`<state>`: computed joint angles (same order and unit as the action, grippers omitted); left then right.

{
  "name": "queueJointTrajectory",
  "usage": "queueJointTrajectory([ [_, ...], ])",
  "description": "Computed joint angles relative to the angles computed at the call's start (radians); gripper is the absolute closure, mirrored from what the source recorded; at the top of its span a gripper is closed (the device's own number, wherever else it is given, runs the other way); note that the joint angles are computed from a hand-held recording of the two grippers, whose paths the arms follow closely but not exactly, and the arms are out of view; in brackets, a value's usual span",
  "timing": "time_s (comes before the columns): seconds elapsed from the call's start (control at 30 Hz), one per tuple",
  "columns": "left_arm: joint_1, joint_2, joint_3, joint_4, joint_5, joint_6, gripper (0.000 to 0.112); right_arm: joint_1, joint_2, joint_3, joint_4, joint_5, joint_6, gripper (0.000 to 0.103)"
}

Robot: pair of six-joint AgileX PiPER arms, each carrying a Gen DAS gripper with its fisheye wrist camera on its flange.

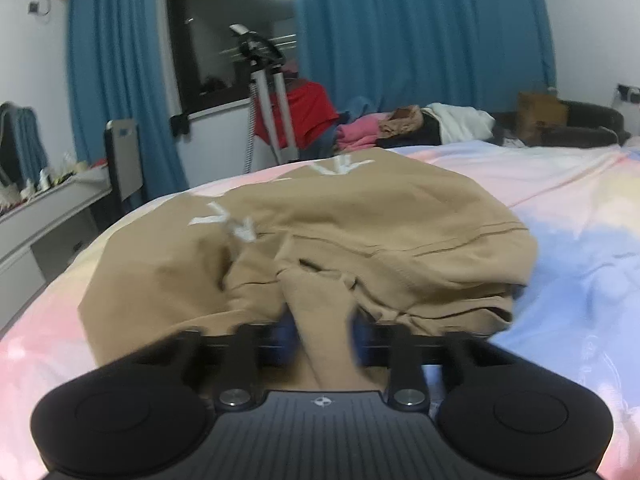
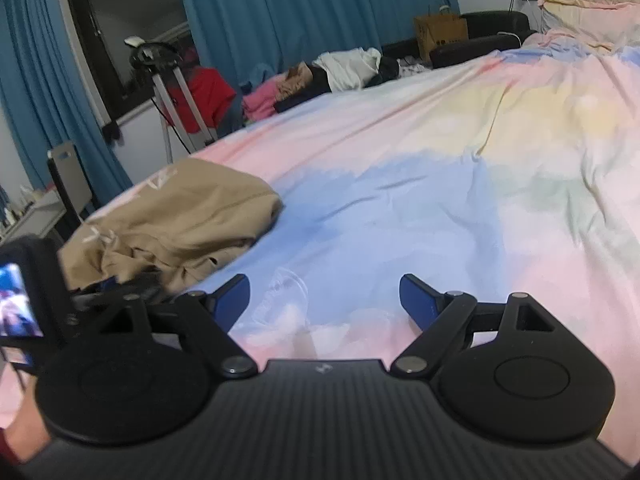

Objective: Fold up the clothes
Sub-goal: 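Grasp the edge of the tan t-shirt with the left tool, then grasp another edge of the shirt with the right tool while the left tool holds its edge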

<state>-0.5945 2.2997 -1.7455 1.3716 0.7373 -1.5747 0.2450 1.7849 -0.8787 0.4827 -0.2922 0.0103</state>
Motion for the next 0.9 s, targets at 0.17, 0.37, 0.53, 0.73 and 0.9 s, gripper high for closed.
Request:
queueJointTrajectory([
  [0.17,0.007,-0.244,0.335,0.187,-0.029,-0.284,0.11,0.016,-0.013,0.026,-0.011,-0.045,0.015,0.019],
  [0.37,-0.009,-0.647,0.732,0.284,-0.031,-0.435,0.11,0.058,-0.059,0.083,0.013,-0.12,-0.036,0.019],
  [0.53,-0.039,-1.008,0.925,0.163,0.015,-0.307,0.11,0.1,-0.128,0.146,-0.065,-0.175,-0.013,0.019],
  [0.73,0.039,-1.287,1.043,-0.062,0.074,-0.166,0.11,0.186,-0.228,0.213,-0.162,-0.157,-0.002,0.019],
  [0.9,0.361,-1.328,1.065,-0.431,-0.121,0.168,0.11,0.302,-0.251,0.23,-0.095,-0.141,-0.132,0.019],
])
